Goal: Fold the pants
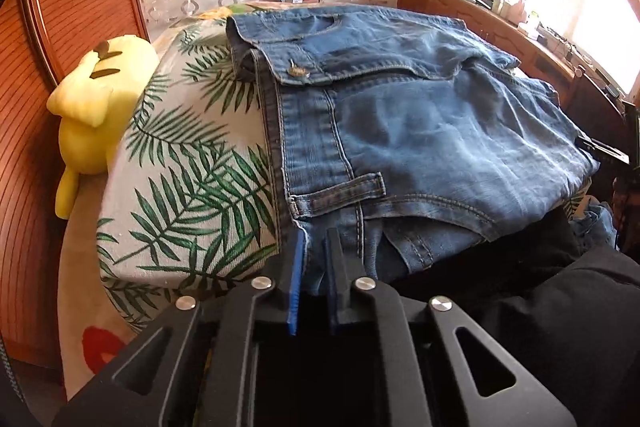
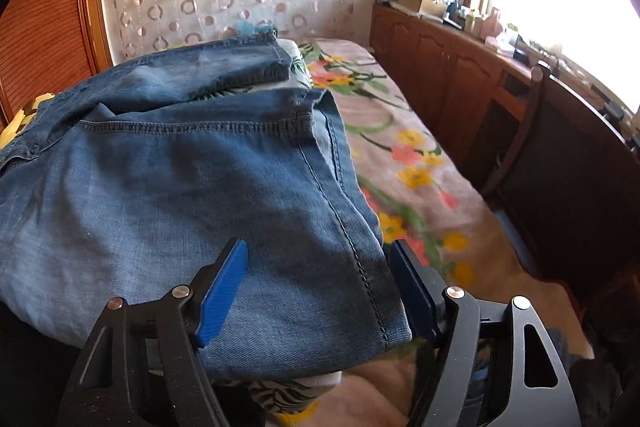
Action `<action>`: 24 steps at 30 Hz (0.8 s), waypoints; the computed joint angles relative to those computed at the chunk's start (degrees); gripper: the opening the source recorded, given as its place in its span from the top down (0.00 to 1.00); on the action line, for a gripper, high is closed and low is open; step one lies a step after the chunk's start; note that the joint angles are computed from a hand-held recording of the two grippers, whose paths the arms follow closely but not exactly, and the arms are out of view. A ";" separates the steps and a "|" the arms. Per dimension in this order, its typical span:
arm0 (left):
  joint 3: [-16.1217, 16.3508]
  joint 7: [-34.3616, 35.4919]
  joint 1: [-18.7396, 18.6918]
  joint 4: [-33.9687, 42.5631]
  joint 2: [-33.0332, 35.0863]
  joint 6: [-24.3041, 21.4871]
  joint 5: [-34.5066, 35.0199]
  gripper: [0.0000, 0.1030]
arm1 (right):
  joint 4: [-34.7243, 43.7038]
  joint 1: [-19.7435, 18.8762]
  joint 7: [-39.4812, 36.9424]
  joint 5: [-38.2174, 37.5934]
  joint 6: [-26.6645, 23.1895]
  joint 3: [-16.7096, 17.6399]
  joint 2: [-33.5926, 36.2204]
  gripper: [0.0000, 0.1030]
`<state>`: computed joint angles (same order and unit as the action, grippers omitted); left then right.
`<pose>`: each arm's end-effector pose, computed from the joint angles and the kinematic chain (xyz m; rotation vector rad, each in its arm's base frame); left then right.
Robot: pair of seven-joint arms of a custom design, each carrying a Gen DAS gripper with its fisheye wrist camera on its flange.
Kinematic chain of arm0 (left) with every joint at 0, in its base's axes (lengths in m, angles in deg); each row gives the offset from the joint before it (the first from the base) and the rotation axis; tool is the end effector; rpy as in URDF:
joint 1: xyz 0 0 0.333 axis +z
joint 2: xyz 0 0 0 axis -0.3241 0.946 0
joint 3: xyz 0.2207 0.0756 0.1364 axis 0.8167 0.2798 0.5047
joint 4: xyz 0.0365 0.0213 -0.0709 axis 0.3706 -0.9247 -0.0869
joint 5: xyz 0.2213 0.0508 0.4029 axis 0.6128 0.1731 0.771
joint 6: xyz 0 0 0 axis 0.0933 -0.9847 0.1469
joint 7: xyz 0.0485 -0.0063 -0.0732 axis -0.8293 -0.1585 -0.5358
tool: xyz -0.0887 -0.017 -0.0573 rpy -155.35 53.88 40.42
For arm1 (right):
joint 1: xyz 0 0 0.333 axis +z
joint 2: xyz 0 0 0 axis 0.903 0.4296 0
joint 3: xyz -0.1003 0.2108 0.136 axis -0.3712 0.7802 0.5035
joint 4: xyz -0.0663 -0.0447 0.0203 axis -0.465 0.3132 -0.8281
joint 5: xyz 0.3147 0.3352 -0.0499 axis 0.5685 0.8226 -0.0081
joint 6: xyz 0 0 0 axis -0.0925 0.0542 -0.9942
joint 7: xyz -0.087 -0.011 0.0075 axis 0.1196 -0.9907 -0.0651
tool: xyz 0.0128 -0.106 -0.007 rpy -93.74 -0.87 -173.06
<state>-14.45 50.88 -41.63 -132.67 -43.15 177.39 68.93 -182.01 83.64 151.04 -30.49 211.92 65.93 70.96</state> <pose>0.5673 -0.3814 0.2906 -1.7828 1.9388 -0.7209 0.6320 0.1905 0.3163 -1.7683 1.7143 -0.7881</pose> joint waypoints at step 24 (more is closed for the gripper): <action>2.82 -16.68 -1.39 8.98 1.02 -0.13 22.99 0.97 | 1.01 -4.32 6.62 -13.31 5.92 2.36 -5.33 0.92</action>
<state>-11.63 34.20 -43.03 -123.69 -42.12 177.25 91.92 -181.00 79.32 157.66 -43.80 217.83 68.29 65.63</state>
